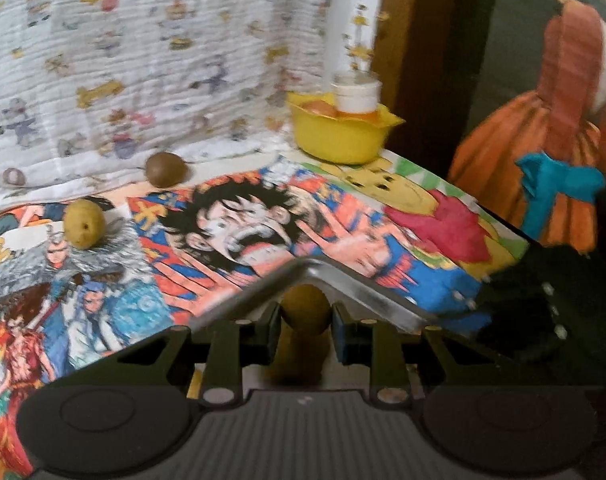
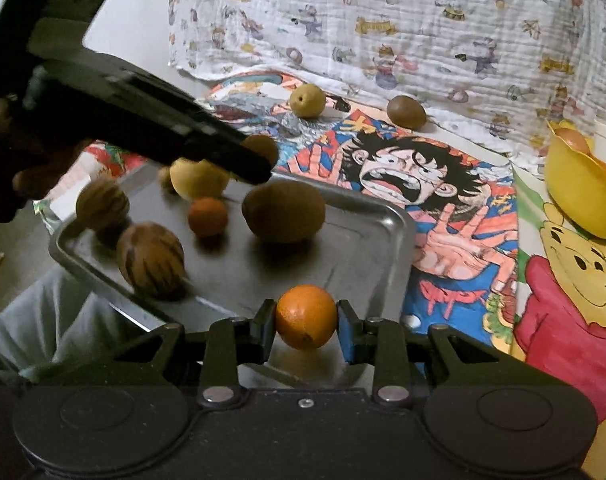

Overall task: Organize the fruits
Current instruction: 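Carry the small kiwi and tangerine over the grey metal tray, then lower the small kiwi and tangerine into the tray and open both grippers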

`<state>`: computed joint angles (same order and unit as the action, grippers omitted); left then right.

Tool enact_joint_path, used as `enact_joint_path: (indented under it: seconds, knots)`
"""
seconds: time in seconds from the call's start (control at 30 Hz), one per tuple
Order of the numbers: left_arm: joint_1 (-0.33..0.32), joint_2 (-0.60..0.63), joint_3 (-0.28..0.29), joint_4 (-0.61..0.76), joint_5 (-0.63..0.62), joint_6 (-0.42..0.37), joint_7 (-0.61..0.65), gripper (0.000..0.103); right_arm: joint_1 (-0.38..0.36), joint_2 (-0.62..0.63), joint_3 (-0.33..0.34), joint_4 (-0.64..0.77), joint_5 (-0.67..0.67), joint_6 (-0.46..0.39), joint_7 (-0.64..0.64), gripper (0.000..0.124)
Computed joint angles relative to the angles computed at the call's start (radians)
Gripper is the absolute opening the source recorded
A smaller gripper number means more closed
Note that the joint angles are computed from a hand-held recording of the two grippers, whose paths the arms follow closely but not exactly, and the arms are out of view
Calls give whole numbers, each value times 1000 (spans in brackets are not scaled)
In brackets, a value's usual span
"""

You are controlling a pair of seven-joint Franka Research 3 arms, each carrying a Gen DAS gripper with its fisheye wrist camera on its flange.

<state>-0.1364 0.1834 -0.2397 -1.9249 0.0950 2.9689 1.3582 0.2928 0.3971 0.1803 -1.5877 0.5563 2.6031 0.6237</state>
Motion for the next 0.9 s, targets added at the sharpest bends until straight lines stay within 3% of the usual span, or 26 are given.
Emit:
enact_joint_path:
  seconds: [0.2,0.5,0.9]
  knots:
    - [5,-7,-51,-20,-64,-42,131,29,0,-2,-12,3,-42,-21,-20,34]
    - [-53,29,-10,60,23,-227,155,29,5,13,-22,33,-98,-51,-55,34]
    - [-61,65,-7,122,10,-332,186,30,9,33,-25,66,-128,-89,-81,34]
